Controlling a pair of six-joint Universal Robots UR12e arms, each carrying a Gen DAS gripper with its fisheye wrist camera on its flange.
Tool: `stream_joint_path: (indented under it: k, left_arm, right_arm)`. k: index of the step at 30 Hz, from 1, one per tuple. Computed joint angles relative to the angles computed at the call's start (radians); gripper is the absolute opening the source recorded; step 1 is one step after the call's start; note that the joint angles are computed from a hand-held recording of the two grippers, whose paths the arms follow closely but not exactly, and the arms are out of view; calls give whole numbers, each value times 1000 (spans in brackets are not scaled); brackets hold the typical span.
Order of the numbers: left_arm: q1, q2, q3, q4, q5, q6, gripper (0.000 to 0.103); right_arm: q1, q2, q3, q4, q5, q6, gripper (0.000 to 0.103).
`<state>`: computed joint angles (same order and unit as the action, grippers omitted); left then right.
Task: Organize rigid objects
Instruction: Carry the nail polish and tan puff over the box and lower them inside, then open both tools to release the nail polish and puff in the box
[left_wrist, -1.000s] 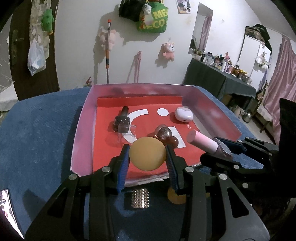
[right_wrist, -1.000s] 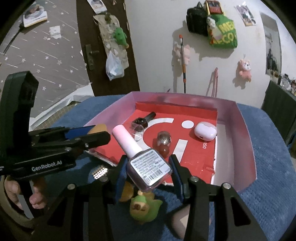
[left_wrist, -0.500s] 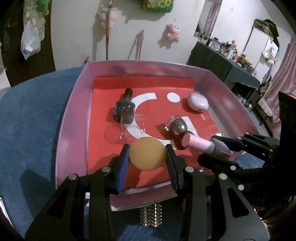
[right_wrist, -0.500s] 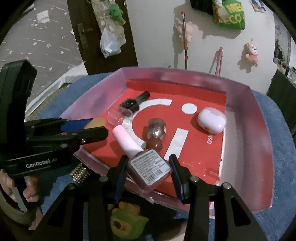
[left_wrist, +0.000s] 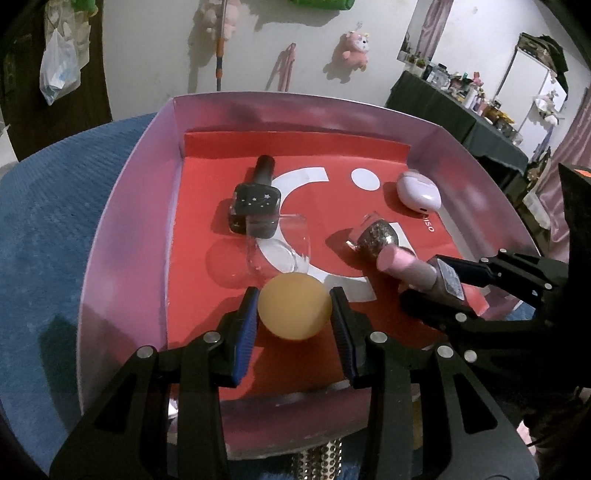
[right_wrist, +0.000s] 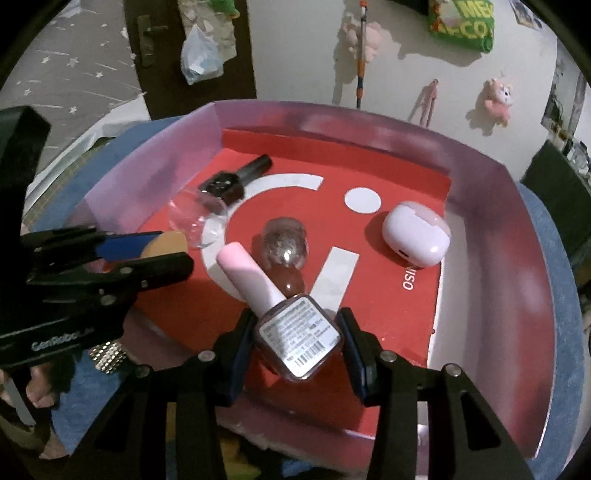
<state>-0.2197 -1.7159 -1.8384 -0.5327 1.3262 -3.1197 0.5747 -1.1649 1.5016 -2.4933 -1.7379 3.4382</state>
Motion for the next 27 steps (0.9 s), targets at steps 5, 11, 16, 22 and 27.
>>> stream_joint_path:
  k: [5,11,16,22,27]
  left_arm:
    - [-9,-12,3,20,32,-9,36]
    - [-14,-16,3,32,42,-11,36]
    - [-14,-17,1,37,41,-12,36]
    - [-15,-19,4,36,41,-14,36]
    - [-15,-19,3,36,41,-13,36]
  right_arm:
    - [-2,3,0,-8,-49,26,48]
    - [-21,1,8,-24,-47,97,48]
    - [-23,2,6,-22,-46,106,48]
    - [-25,2,7,-25,-44,106,48]
    - [-25,1,8,-26,-43,106,48]
